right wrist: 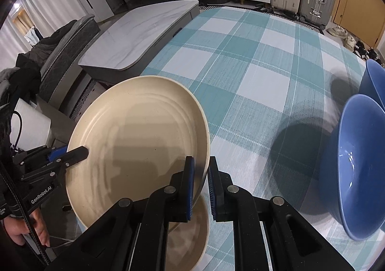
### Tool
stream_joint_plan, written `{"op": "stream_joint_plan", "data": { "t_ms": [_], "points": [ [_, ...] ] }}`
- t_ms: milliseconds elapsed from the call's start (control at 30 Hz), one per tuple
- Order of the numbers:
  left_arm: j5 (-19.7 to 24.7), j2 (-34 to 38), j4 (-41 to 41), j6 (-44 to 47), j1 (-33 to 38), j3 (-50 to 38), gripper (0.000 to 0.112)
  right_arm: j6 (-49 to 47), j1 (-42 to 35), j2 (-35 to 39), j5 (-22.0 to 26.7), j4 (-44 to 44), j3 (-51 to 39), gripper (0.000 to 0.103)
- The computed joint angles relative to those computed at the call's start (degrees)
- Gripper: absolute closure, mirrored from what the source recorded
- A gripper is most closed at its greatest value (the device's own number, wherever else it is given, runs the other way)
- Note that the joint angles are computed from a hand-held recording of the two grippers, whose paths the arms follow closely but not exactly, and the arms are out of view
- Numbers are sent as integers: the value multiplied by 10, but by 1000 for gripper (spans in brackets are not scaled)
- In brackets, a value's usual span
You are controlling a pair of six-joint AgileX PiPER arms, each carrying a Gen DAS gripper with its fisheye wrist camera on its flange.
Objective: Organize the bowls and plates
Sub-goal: 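Carry the cream plate on edge with both tools toward the stacked cream plates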
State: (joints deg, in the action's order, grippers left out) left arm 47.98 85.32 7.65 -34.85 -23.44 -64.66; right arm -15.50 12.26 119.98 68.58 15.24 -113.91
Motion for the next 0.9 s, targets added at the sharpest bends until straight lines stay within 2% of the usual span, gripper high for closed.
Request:
{"op": "stream_joint_plan", "data": {
  "t_ms": [333,733,900],
  "points": [
    [-16,-26,21,-50,-33,49,96,-34,-9,-73,-68,23,129,92],
    [12,-24,92,-127,-94,58,95,-72,-8,-157,-174,31,291,92],
    [17,-20,102,-139,-108,61,93,-84,-13,-173,-189,37,320,92]
  ]
}}
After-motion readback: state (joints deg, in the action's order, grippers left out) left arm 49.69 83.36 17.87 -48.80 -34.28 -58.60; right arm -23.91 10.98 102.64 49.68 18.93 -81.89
